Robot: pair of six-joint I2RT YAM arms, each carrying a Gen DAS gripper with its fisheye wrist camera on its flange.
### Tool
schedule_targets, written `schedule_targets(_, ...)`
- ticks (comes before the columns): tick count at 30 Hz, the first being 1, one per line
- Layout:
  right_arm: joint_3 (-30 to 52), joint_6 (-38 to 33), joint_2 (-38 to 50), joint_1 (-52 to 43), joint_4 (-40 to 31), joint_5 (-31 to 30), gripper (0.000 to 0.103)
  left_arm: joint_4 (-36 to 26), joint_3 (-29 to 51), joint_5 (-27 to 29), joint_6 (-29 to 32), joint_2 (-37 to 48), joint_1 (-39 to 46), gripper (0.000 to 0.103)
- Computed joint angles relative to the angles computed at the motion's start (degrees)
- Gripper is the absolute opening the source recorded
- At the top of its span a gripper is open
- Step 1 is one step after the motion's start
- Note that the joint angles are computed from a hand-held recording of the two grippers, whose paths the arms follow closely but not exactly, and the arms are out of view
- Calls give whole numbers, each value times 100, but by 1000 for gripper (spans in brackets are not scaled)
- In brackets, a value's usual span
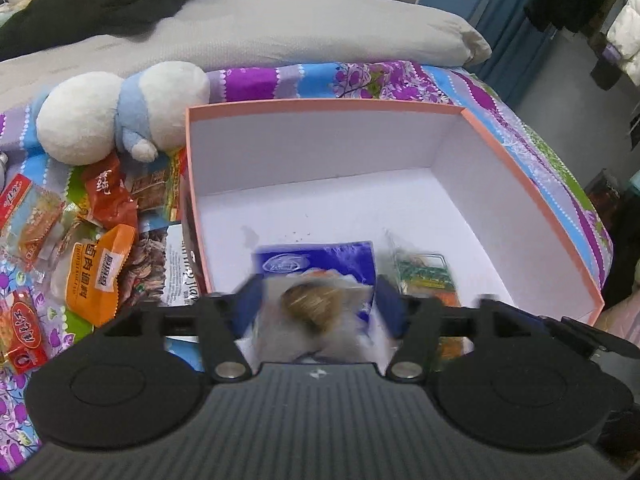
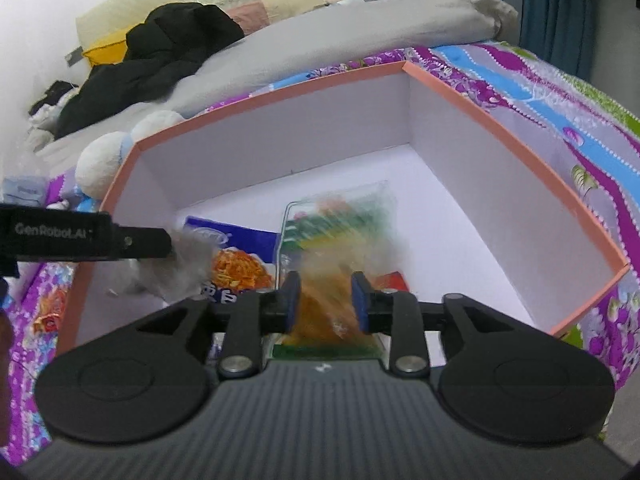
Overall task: Organize snacks
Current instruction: 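Open both grippers to drop the clear bag and green bean bag into the box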
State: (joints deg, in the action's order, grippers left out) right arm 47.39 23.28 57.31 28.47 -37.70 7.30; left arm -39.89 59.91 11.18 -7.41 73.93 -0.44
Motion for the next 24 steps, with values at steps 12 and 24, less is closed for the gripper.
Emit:
schedule_targets(12,637,326,-698,891,-626,858,53,-978,578,176,115,-1205,232,74)
schedule_targets(24,1904,1211,-693,3158,-1468,2754,53,-2536,1818,1378,1116,-2198,1902,74)
